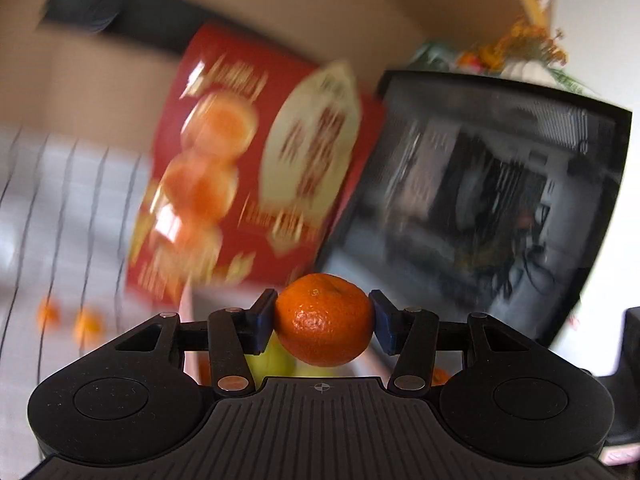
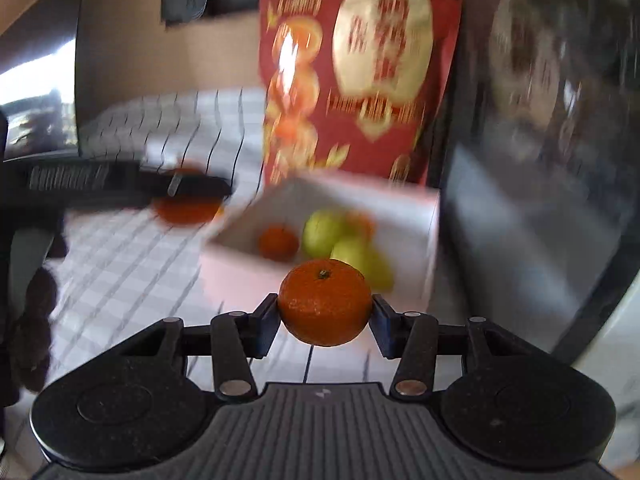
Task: Organize fruits
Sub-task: 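Carry both mandarins over the pink box and open both tools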
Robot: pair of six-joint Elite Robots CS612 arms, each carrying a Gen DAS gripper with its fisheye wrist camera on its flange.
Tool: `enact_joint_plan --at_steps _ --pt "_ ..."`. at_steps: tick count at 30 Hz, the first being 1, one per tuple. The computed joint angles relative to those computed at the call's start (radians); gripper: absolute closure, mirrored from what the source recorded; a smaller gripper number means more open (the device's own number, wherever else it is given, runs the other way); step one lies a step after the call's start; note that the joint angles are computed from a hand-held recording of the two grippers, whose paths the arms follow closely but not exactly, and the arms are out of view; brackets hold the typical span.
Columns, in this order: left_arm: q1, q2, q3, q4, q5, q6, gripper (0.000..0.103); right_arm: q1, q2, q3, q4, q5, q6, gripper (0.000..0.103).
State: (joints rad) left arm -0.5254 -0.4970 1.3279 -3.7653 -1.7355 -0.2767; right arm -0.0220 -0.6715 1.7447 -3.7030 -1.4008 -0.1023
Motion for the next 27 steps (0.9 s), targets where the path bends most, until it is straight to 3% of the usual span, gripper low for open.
enact_joint_plan --at_steps 5,7,9,11,18,22,24,26,27 --pt "0.011 0.109 -0.17 0.004 0.012 -0.045 0.048 0.034 0.027 -0.103 0.006 -0.144 -0.022 0.055" --pt "0.011 0.105 -0.17 0.099 0.031 0.008 0.048 0.044 0.045 -0.144 0.048 -0.176 -0.023 0.055" --pt "0.012 0.11 -0.175 0.132 0.051 0.023 0.048 0.046 0.058 -0.174 0.098 -0.172 -0.009 0.055" --pt "0.021 0.117 -0.192 0.171 0.037 -0.014 0.048 0.047 0.069 -0.198 0.147 -0.16 0.02 0.055" --pt "0.038 0.132 -0.221 0.234 -0.027 -0.084 0.048 0.055 0.096 -0.223 0.182 -0.158 0.014 0.055" --pt "0.035 0.128 -0.205 0.183 0.003 -0.083 0.048 0.057 0.105 -0.225 0.166 -0.16 0.006 0.055" --pt "0.034 0.124 -0.193 0.145 0.032 -0.091 0.048 0.052 0.104 -0.222 0.155 -0.128 0.009 0.054" --pt "0.033 0.116 -0.178 0.116 0.066 -0.1 0.048 0.042 0.103 -0.214 0.132 -0.079 0.03 0.041" --pt "0.032 0.11 -0.169 0.11 0.086 -0.105 0.048 0.04 0.103 -0.212 0.118 -0.067 0.04 0.041"
